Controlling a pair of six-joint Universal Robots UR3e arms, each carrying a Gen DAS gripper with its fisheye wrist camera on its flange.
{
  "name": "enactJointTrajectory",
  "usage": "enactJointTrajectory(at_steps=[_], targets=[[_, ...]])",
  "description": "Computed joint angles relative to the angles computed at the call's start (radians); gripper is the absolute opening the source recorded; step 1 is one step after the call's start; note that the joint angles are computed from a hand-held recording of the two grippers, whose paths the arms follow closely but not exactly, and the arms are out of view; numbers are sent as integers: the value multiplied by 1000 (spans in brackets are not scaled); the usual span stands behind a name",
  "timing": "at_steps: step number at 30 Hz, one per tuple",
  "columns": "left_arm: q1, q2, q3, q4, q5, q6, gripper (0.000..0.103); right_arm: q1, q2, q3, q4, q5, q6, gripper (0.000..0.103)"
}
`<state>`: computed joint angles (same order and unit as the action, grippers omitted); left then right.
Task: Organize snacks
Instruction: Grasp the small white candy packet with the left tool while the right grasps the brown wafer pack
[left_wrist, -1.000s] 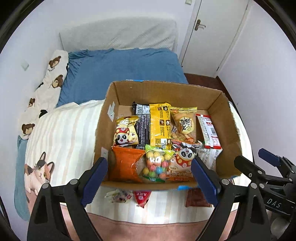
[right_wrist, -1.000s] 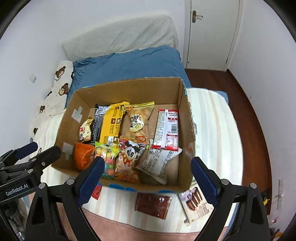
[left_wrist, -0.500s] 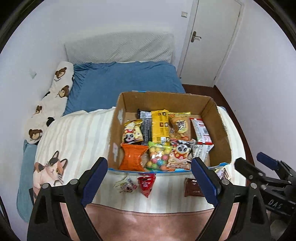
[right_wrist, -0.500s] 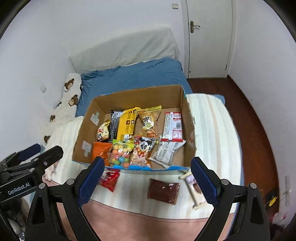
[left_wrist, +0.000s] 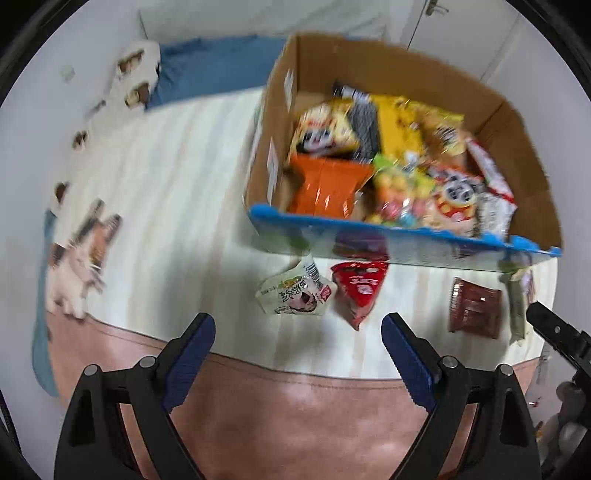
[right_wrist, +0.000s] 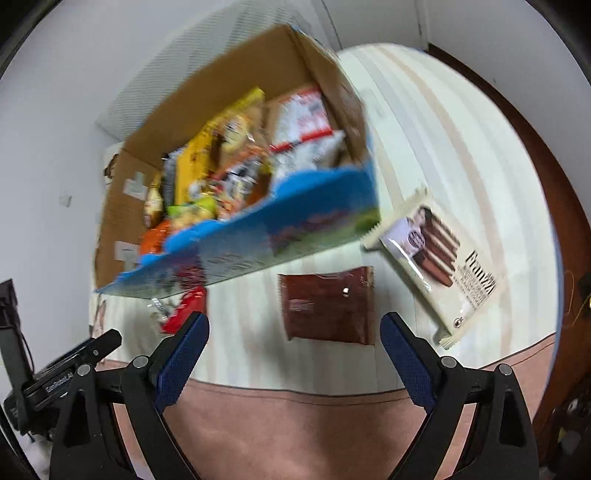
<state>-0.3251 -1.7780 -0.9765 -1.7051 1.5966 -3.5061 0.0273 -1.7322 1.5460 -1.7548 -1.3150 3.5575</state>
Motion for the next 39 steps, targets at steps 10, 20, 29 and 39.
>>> enactJointTrajectory(at_steps=[10,20,29,39], targets=[[35,-135,-159,149,-30,65,92,99,263,-23,-101,-136,2,96],[37,-49,-327,307,-53,52,58,248,381,-82,-141,-313,20,78],[-47,217,-614,273,-67,15,57,315,194,118,-112,-250,31,77],[-13,480,-917,218,-205,8,65,335,26,328,-103,-118,101,88]])
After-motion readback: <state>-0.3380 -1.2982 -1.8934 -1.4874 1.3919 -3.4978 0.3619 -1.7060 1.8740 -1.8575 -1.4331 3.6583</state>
